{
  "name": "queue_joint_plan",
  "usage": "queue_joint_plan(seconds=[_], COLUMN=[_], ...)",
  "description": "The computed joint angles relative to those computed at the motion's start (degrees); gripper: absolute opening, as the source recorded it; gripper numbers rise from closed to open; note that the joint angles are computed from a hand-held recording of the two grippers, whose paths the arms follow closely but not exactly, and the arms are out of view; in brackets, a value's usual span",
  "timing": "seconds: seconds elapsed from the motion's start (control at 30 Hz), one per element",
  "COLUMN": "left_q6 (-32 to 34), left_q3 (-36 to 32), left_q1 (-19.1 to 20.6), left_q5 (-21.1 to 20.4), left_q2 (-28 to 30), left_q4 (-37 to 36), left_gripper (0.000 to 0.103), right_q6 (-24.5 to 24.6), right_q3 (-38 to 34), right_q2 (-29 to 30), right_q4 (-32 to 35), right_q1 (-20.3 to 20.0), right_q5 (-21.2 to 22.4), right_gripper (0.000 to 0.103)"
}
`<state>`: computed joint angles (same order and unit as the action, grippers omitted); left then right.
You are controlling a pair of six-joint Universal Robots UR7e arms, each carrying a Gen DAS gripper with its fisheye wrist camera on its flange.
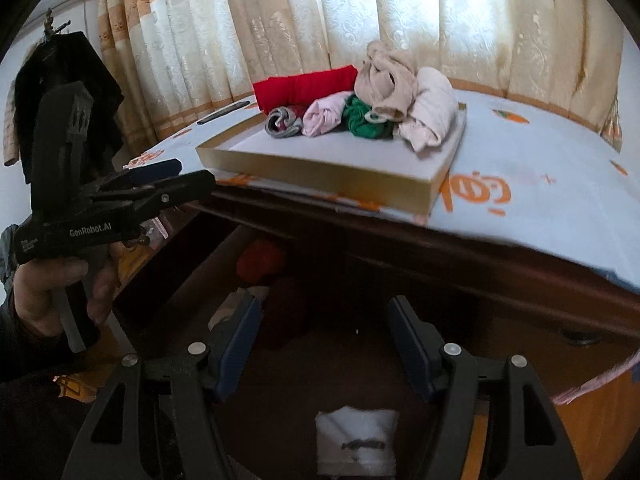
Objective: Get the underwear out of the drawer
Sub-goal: 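Move both open tools back from the tray down into the open drawer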
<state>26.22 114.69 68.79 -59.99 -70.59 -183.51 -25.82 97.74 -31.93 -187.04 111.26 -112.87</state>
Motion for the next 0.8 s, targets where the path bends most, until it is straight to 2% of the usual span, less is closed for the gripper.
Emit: queue_joint_plan(seconds=[0.13,0.3,0.5,0.67,0.8], left_q6=[0.25,1.9,1.82,1.47,1.37], left_q3=[0.91,2.35,2.51,2.3,2.24], left_q1=[-0.11,-0.01,1.18,2.08,2.48], left_q5=[1.23,3.21,4.94,5.8,6.14], left_q2=[-0.43,-1.54,-2.01,-1.79,-1.3], left_q4=[0.62,3.28,8.27,12.37,13.77], left_gripper=[0.1,0.1,0.1,0.1,0.1], right_q6=[0.31,-2.53,-3.26,-5.14,-6.44], right_q3=[1.02,1.81,2.74,1.26,-0.44], right_q2=[-0.25,-0.37,-1.0,-0.72,0.1], right_q4=[0.45,2.4,2.45,7.14,12.58], right_q1=[-0.29,0.13,-0.83,-0.85,-0.52], right_q5=[-0.14,-2.75,-3.7,-6.3,-10.43], right_gripper=[0.069,0.069,0.069,0.068,0.068])
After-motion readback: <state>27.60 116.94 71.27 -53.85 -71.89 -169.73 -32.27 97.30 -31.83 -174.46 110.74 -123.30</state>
